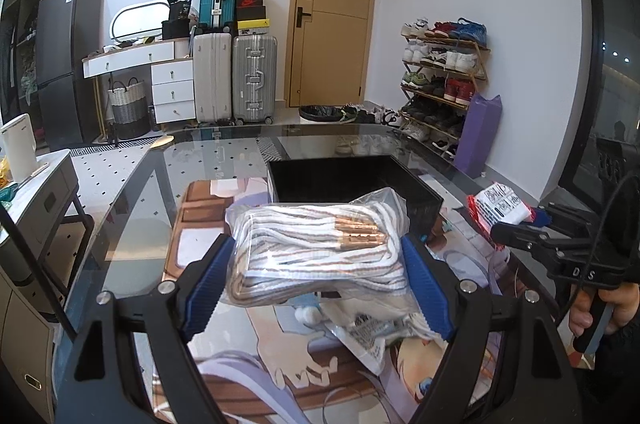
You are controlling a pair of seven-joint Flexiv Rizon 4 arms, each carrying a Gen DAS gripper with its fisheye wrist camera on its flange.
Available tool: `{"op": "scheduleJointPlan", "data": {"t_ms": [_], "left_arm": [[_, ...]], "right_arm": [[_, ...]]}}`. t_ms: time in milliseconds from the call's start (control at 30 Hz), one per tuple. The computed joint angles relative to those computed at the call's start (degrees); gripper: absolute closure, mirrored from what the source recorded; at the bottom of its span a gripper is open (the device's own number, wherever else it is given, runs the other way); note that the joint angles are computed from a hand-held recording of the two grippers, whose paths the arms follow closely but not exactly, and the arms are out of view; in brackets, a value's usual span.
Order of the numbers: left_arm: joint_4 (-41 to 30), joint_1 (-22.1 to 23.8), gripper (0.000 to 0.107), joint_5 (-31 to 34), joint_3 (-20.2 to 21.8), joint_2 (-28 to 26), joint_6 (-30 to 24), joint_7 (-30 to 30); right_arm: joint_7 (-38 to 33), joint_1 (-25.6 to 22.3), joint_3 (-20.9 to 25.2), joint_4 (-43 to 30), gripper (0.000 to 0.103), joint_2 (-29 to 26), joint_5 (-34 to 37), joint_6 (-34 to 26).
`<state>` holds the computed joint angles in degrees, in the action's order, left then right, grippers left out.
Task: Organize soft objects
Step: 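Lift the red-edged packet with the right tool while the left tool carries the cable bag over the black box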
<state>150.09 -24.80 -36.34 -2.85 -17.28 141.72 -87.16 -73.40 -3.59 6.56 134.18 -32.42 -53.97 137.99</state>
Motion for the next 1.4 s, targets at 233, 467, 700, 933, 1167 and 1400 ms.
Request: {"op": "scheduleJointPlan", "data": {"t_ms": [233, 467, 700, 933, 1167, 1400], "left_arm": [[-1.48, 0.77, 0.024, -0.33, 0.25, 0.37, -0.83, 0.39], [-3.2, 1.79, 0.024, -0.14, 0.47, 0.44, -2.6, 1.32], [-5.61, 2.73, 0.024, 0.39, 0.74, -0.02, -4.87, 2.12], [-7.8, 4.11, 0.024, 1.63, 1.25, -0.7, -7.36, 2.13], [-10.48, 4.8, 0.023, 2.38, 1.79, -2.44, -9.9, 2.43], [-13.19, 3.5, 0.023, 0.19, 2.32, -4.47, -11.31, 3.39]], "right_arm": [[1.63, 0.02, 0.19, -1.37, 0.05, 0.74, -1.83, -0.08], [3.51, 0.72, -0.02, -3.28, 0.05, 0.98, -3.64, -0.59], [7.08, 1.23, -0.33, -6.75, 0.05, 0.45, -6.8, -1.53], [10.96, 2.13, -0.76, -10.85, 0.05, -0.8, -10.17, -2.92], [13.82, 2.89, -1.46, -14.06, 0.05, -2.61, -12.79, -3.54], [15.76, 3.48, -2.22, -16.61, 0.05, -4.27, -14.48, -3.14]]}}
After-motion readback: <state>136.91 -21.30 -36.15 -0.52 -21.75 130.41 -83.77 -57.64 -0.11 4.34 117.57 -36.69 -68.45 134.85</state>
